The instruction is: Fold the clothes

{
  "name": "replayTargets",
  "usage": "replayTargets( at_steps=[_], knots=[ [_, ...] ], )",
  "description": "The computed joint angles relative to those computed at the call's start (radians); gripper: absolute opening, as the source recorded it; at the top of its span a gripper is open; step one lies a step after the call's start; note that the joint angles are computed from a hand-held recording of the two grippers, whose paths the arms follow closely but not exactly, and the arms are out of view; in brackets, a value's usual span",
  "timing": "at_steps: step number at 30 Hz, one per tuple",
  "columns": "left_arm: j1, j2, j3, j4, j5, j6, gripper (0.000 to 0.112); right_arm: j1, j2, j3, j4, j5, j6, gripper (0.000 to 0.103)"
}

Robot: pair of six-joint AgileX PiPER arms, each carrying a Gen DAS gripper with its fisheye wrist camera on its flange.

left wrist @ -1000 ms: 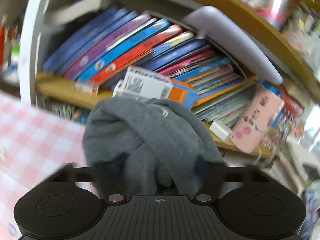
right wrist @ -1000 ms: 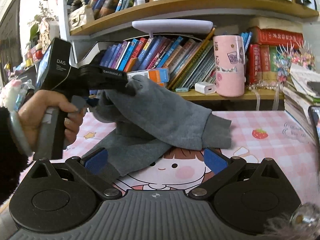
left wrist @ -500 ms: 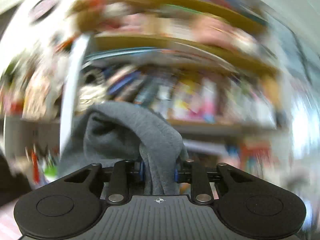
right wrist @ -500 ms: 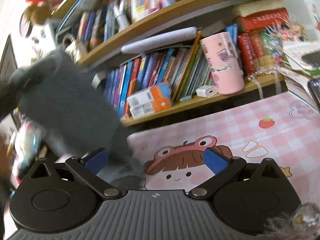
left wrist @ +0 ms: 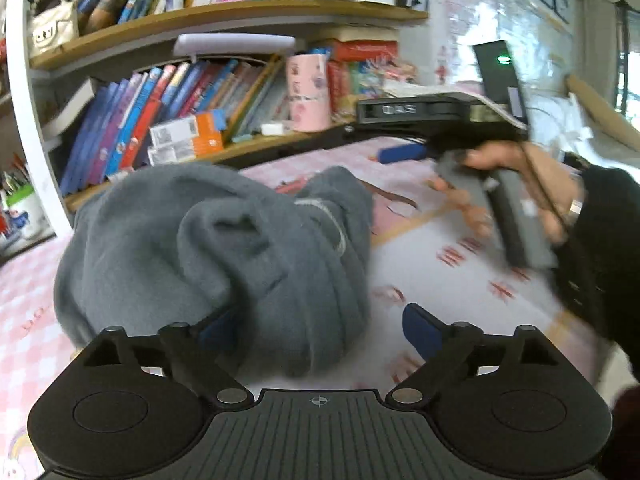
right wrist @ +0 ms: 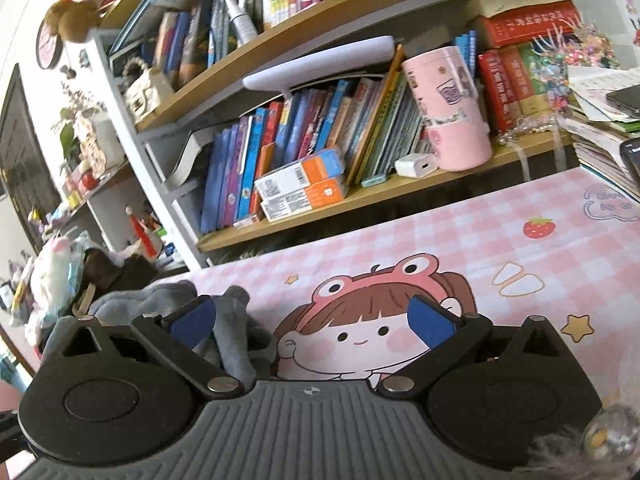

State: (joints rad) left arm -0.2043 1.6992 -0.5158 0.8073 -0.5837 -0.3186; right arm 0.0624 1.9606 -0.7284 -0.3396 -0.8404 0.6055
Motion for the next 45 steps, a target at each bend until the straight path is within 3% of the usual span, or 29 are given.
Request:
replayTargets(
  at_steps=[2,5,10,12,14,17,20,22,23,25,26,27,28,30,32,35,37,39,40,43,45],
  knots=[
    [0.062,-0.04,0.027,0.1,-0.004,-0.066,0.092,-0.006,0.004,-0.004,-0.05,-0.008,0.024,0.103],
    [0.225,-0.089,0.041,0.313,-0.068,-0.273,0.092,-0.016,0.016,-0.019,-0.165,-0.027,0.089,0.103],
    [0.433,-0.082,-0.043,0.352,-0.231,-0.507,0.092,-0.007,0.044,-0.086,-0.383,0.023,0.215,0.103],
    [0.438,-0.031,-0.114,0.306,-0.212,-0.548,0.092,0.004,0.046,-0.098,-0.464,0.03,0.255,0.101],
    [0.408,0.032,-0.197,0.258,-0.142,-0.572,0.092,0.016,0.041,-0.098,-0.521,0.03,0.286,0.098],
    [0.378,0.145,-0.33,0.304,-0.073,-0.666,0.092,0.023,0.013,-0.051,-0.525,0.024,0.266,0.086],
    [0.336,0.221,-0.415,0.316,0.001,-0.675,0.092,0.001,-0.008,0.0,-0.498,0.014,0.238,0.054],
    [0.353,0.256,-0.443,0.374,-0.044,-0.749,0.091,-0.019,-0.014,0.011,-0.515,0.022,0.244,0.04],
    [0.361,0.274,-0.458,0.4,-0.067,-0.784,0.089,-0.028,-0.011,0.011,-0.538,0.023,0.252,0.039],
    [0.37,0.306,-0.496,0.49,-0.116,-0.873,0.06,-0.031,-0.011,0.009,-0.552,0.036,0.25,0.033],
    [0.373,0.322,-0.518,0.542,-0.142,-0.919,0.028,-0.033,-0.014,0.007,-0.55,0.042,0.251,0.032],
    [0.368,0.335,-0.542,0.583,-0.155,-0.959,0.009,-0.034,-0.016,0.005,-0.548,0.049,0.251,0.03],
    [0.348,0.337,-0.572,0.599,-0.129,-0.984,0.009,-0.031,-0.026,0.003,-0.522,0.064,0.236,0.028],
    [0.319,0.326,-0.61,0.523,-0.105,-0.934,0.006,-0.025,-0.047,-0.007,-0.466,0.097,0.2,0.024],
    [0.314,0.291,-0.628,0.347,-0.146,-0.786,0.006,-0.015,-0.079,-0.031,-0.375,0.14,0.127,0.017],
    [0.348,0.212,-0.629,0.143,-0.283,-0.702,0.005,0.008,-0.152,-0.021,-0.143,0.121,-0.068,0.015],
    [0.391,0.134,-0.552,0.069,-0.435,-0.649,0.005,0.014,-0.197,-0.001,-0.056,0.049,-0.147,0.014],
    [0.444,0.063,-0.463,0.073,-0.573,-0.614,0.005,0.025,-0.234,0.026,-0.02,-0.023,-0.201,0.014],
    [0.472,0.031,-0.413,0.104,-0.597,-0.599,0.006,0.044,-0.251,0.032,0.008,-0.018,-0.253,0.015],
    [0.576,-0.045,-0.24,0.254,-0.578,-0.578,0.007,0.068,-0.24,0.008,-0.014,0.067,-0.283,0.017],
    [0.638,-0.06,-0.148,0.359,-0.493,-0.575,0.014,0.08,-0.193,-0.048,-0.087,0.202,-0.236,0.02]
  ],
)
